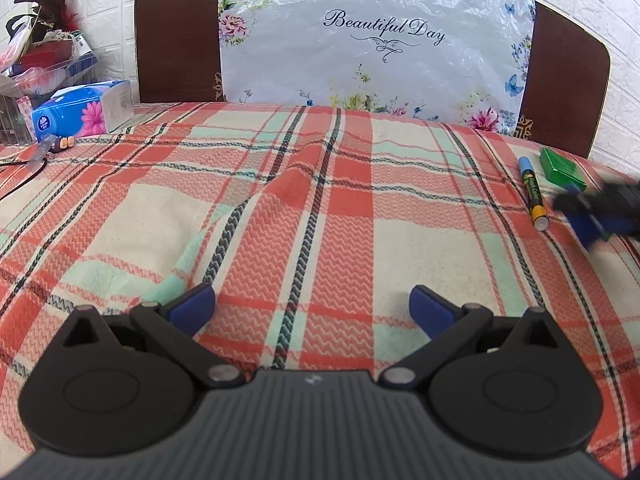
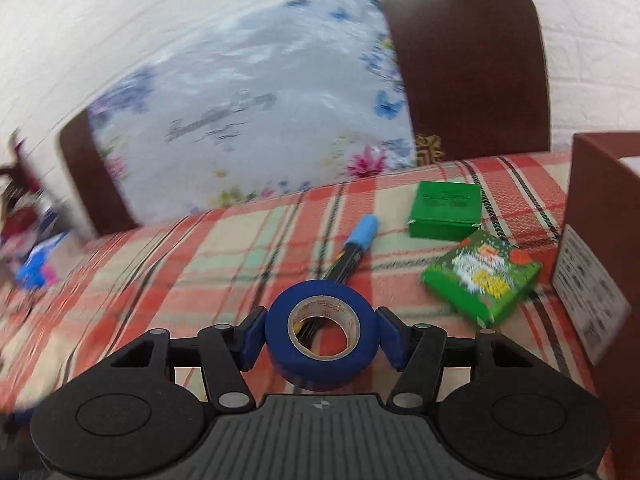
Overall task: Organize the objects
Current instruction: 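Move the right tool to the blue tape roll and close on it, then close the left tool on the blue tape while the right tool releases it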
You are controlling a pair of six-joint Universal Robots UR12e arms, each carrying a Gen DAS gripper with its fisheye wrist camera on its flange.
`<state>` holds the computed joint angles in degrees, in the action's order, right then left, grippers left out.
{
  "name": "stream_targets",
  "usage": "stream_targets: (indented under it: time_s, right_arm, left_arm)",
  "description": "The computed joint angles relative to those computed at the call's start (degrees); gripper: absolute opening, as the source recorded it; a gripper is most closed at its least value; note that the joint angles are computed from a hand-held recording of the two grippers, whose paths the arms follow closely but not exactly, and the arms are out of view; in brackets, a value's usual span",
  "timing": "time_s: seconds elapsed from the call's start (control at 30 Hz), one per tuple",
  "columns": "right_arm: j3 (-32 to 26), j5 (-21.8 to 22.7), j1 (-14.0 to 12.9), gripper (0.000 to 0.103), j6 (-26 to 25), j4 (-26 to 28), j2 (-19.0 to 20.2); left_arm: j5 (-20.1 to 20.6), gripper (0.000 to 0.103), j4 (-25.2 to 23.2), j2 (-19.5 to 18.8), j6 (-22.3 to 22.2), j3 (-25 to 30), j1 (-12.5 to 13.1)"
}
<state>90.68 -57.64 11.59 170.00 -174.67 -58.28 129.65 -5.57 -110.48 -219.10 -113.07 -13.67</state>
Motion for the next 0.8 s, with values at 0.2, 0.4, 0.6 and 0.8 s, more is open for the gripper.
stream_targets:
  time_s: [0.2, 0.4, 0.6, 0.8]
  right_arm:
    - [12.31, -0.03, -2.79, 0.058, -17.57, -2.07, -7.62]
    - [17.88, 0.92, -5.29, 0.059, -21.04, -1.58, -11.19]
    - [19.27, 2.07, -6.11, 0.061, -21.12, -3.22, -11.74]
    - [20.42, 3.39, -7.15, 0.061, -22.83, -3.75, -12.10]
  left_arm:
    - [0.48, 0.103, -1.40, -0.06, 0.41, 0.40, -0.17]
    - [0.29, 0.103, -5.61, 0.44, 0.35, 1.32, -0.35]
    - [-15.51, 0.074, -5.20, 3.63, 2.46, 2.02, -0.86]
    - [-32.33, 0.044, -8.08, 3.30, 10.63, 5.59, -2.30]
